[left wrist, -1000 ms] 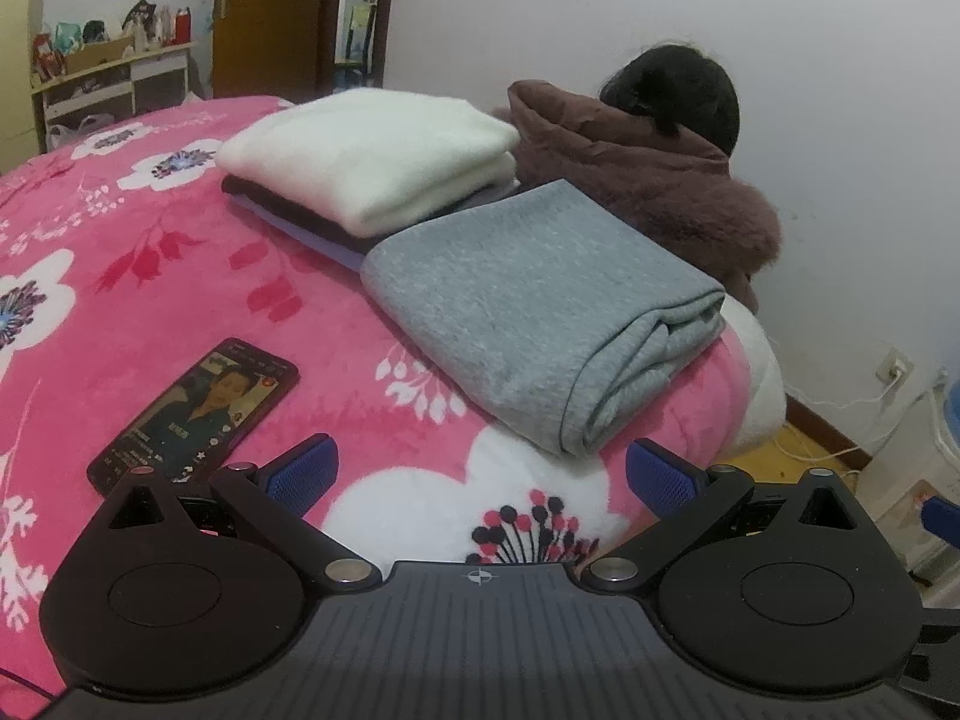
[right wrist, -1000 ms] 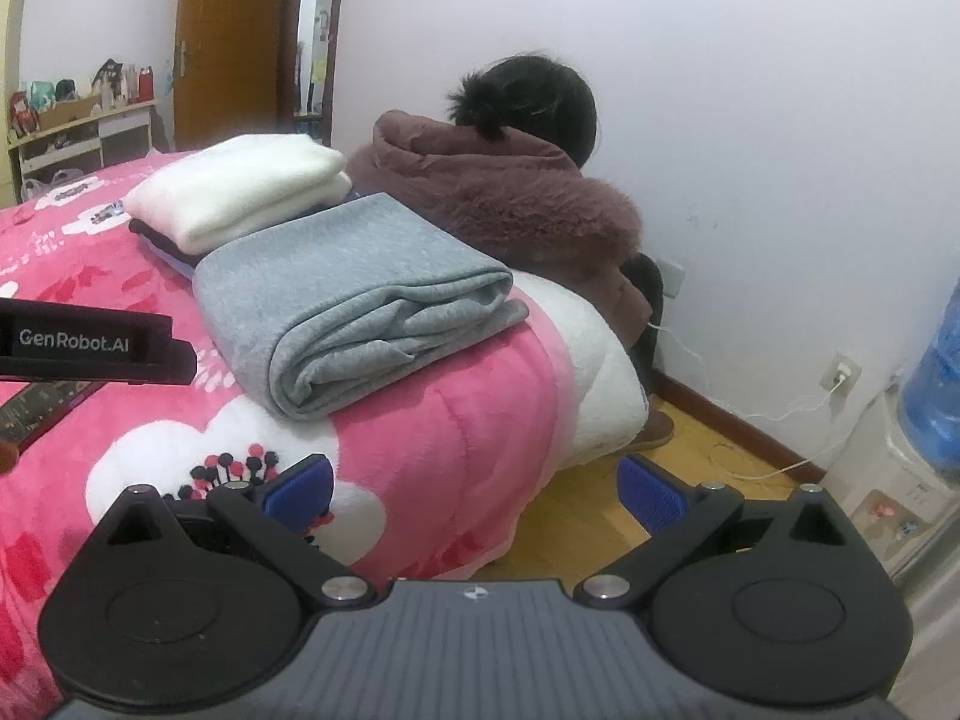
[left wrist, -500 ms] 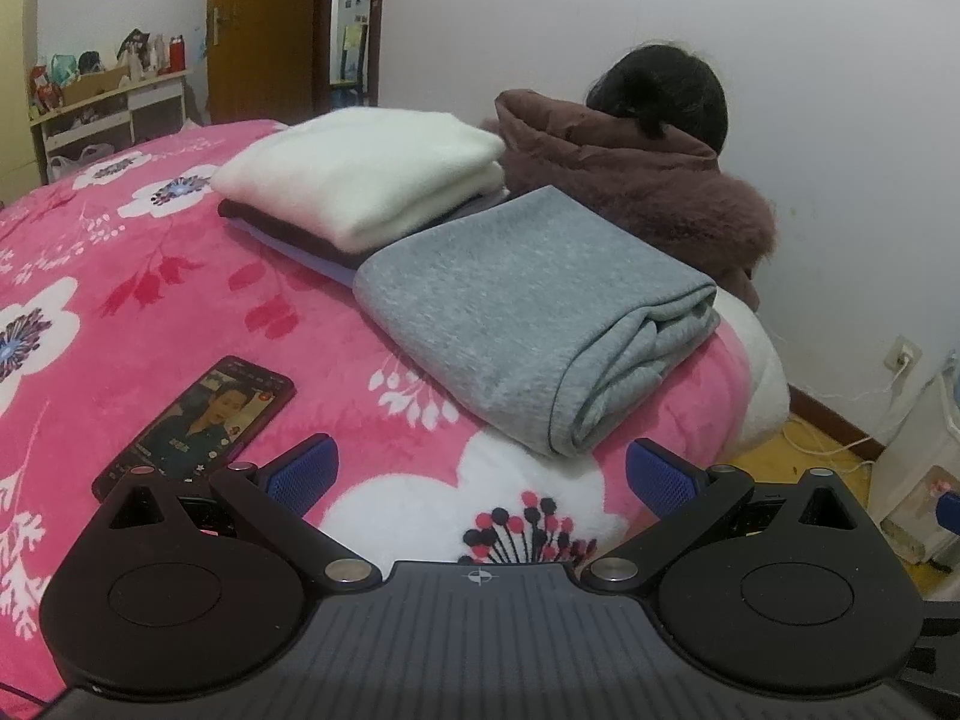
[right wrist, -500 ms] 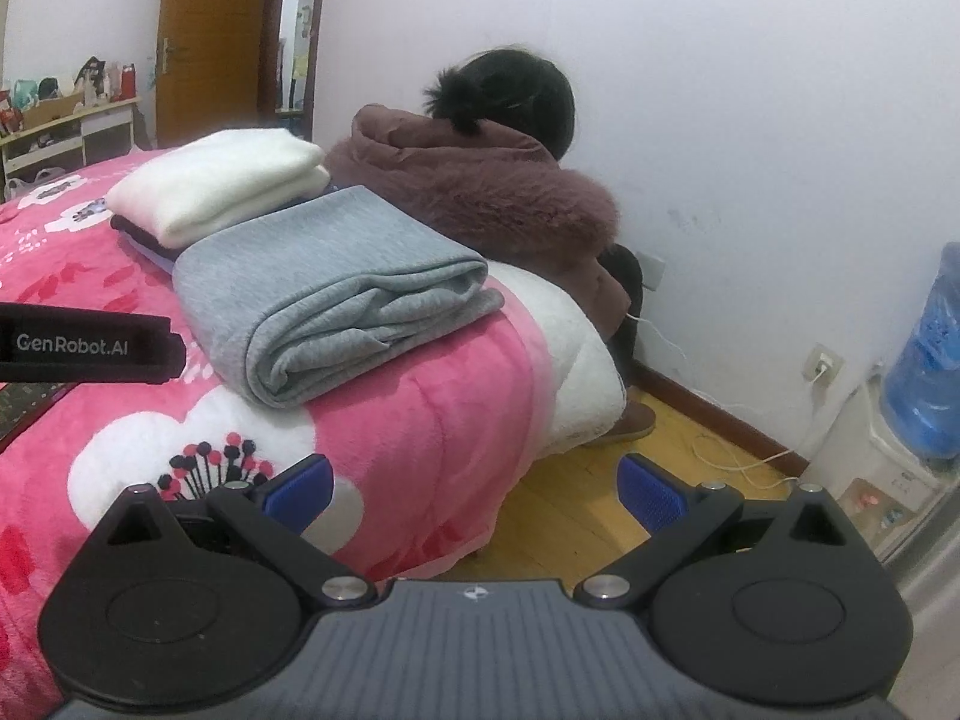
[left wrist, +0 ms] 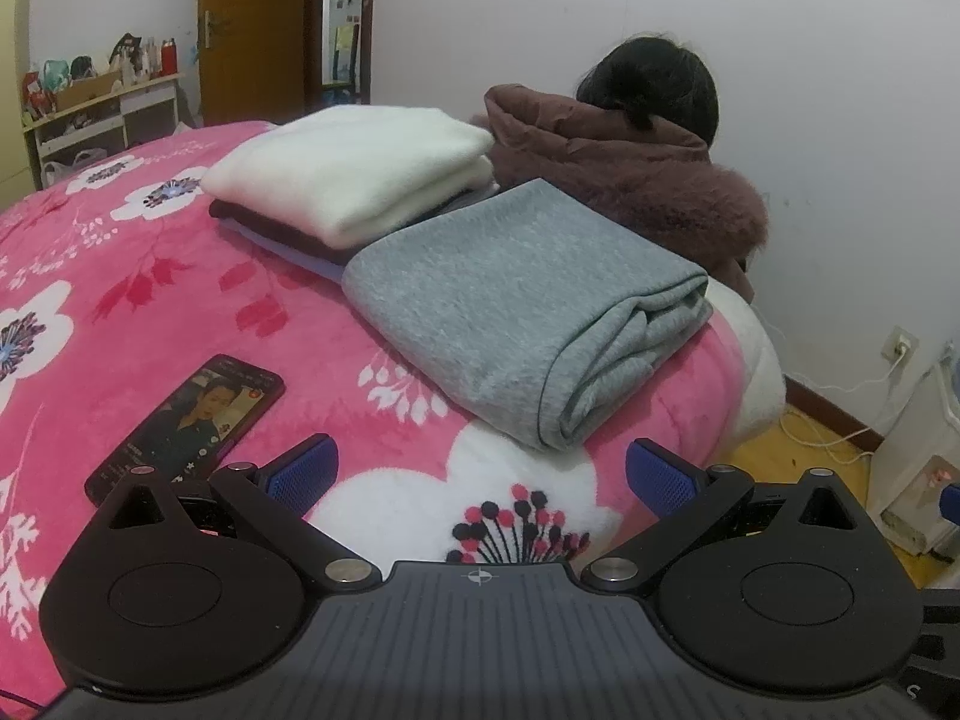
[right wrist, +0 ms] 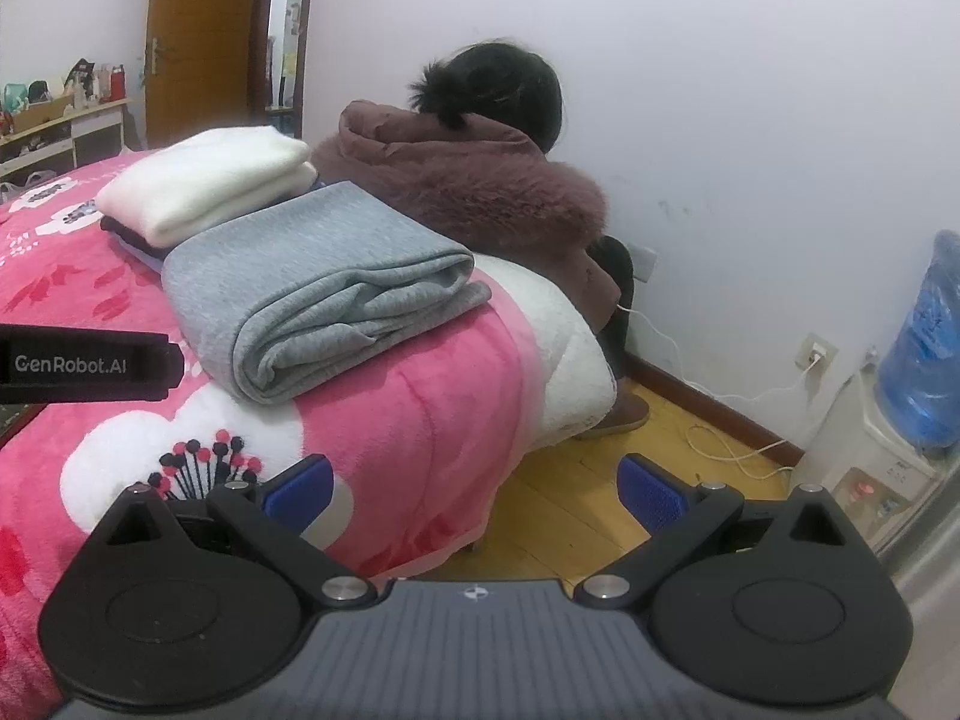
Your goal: Fold clothes
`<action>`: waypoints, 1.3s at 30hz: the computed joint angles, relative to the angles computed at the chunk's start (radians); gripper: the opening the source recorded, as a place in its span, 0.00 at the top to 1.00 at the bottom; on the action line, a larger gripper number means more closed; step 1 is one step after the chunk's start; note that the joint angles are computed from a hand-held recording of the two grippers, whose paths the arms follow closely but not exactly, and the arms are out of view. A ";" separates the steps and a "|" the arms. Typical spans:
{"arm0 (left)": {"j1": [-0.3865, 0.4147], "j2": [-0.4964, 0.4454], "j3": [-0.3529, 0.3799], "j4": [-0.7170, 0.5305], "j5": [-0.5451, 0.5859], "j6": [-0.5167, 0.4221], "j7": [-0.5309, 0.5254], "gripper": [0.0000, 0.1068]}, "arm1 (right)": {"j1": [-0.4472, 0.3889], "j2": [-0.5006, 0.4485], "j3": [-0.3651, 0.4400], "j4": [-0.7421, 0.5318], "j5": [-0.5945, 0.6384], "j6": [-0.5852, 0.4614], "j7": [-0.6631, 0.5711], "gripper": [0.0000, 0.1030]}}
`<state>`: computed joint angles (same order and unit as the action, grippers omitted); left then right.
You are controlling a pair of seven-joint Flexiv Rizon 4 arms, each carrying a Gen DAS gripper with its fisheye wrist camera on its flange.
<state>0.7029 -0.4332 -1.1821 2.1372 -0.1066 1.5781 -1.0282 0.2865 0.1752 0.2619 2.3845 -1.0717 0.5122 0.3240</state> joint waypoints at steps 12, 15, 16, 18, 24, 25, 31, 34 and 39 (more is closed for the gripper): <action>-0.015 0.007 0.016 0.002 -0.018 -0.007 0.012 0.04 | -0.003 0.001 -0.001 0.003 0.016 -0.002 -0.001 0.00; -0.022 0.008 0.022 0.000 -0.022 -0.008 0.014 0.04 | -0.002 -0.002 0.000 0.001 0.019 -0.004 -0.002 0.00; -0.023 0.009 0.023 0.000 -0.024 -0.008 0.015 0.04 | -0.001 -0.002 0.000 0.000 0.020 -0.004 -0.003 0.00; -0.025 0.010 0.025 0.001 -0.027 -0.009 0.018 0.04 | 0.000 -0.003 0.001 0.000 0.022 -0.005 -0.004 0.00; -0.021 0.013 0.022 0.005 -0.031 -0.006 0.023 0.04 | 0.003 -0.008 -0.001 -0.001 0.032 0.001 -0.006 0.00; -0.022 0.013 0.024 0.004 -0.031 -0.007 0.023 0.04 | 0.003 -0.008 -0.001 -0.002 0.033 0.001 -0.006 0.00; -0.024 0.015 0.026 0.001 -0.042 -0.014 0.024 0.04 | 0.004 -0.010 0.000 -0.006 0.035 -0.002 -0.010 0.00; -0.020 0.016 0.022 0.001 -0.049 -0.019 0.027 0.04 | 0.005 -0.012 -0.001 -0.008 0.034 -0.003 -0.011 0.00; -0.019 0.016 0.023 0.000 -0.055 -0.023 0.033 0.04 | 0.006 -0.019 -0.004 -0.012 0.033 0.002 -0.013 0.00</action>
<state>0.6834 -0.4169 -1.1588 2.1373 -0.1615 1.5553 -0.9956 0.2920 0.1559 0.2578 2.3725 -1.0388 0.5142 0.3107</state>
